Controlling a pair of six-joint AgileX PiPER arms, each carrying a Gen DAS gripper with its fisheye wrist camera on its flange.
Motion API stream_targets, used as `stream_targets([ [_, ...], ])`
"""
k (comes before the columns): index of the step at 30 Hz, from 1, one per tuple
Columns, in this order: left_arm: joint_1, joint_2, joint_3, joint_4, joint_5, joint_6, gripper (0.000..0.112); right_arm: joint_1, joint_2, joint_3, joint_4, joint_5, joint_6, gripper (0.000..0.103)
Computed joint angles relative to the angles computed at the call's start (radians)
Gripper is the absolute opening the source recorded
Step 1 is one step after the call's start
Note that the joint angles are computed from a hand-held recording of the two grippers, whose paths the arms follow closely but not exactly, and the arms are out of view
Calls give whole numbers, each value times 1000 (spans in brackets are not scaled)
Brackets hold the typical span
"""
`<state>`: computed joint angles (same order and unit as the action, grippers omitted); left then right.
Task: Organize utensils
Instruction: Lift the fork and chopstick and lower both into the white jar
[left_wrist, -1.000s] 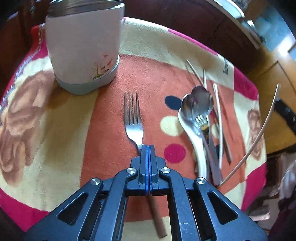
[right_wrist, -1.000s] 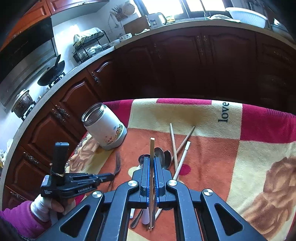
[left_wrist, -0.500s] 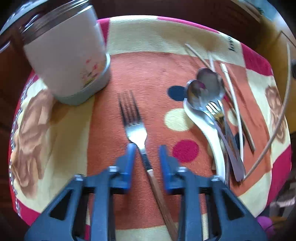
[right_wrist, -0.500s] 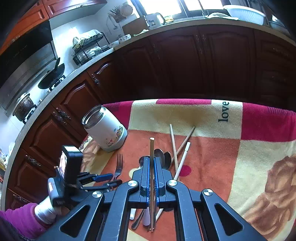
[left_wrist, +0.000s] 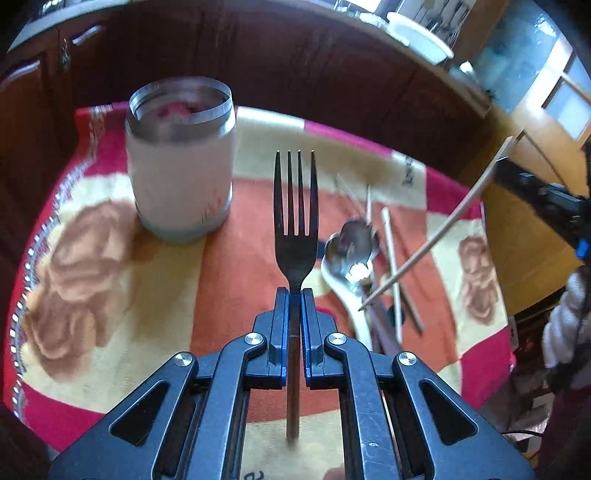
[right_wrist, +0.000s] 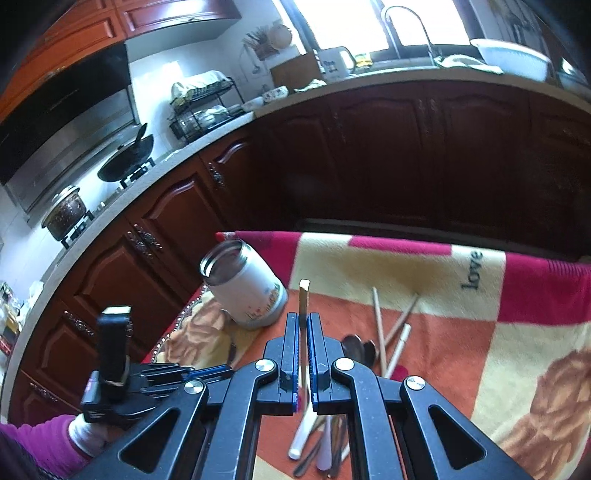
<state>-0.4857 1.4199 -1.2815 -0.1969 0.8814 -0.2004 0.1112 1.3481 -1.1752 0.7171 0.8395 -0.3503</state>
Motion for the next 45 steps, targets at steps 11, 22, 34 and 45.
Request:
stream_targets([
  [11, 158, 8, -325, -75, 120, 51, 4, 107, 100, -268, -103, -7, 98, 4],
  [22, 264, 288, -873, 68, 254, -17, 4, 212, 385, -798, -231, 46, 265, 4],
  [34, 226, 461, -843, 224, 184, -47, 4, 302, 763, -1161, -317, 182, 366, 4],
  [45, 232, 521, -839, 219, 188, -72, 5, 264, 869, -1145, -213, 225, 349, 5],
])
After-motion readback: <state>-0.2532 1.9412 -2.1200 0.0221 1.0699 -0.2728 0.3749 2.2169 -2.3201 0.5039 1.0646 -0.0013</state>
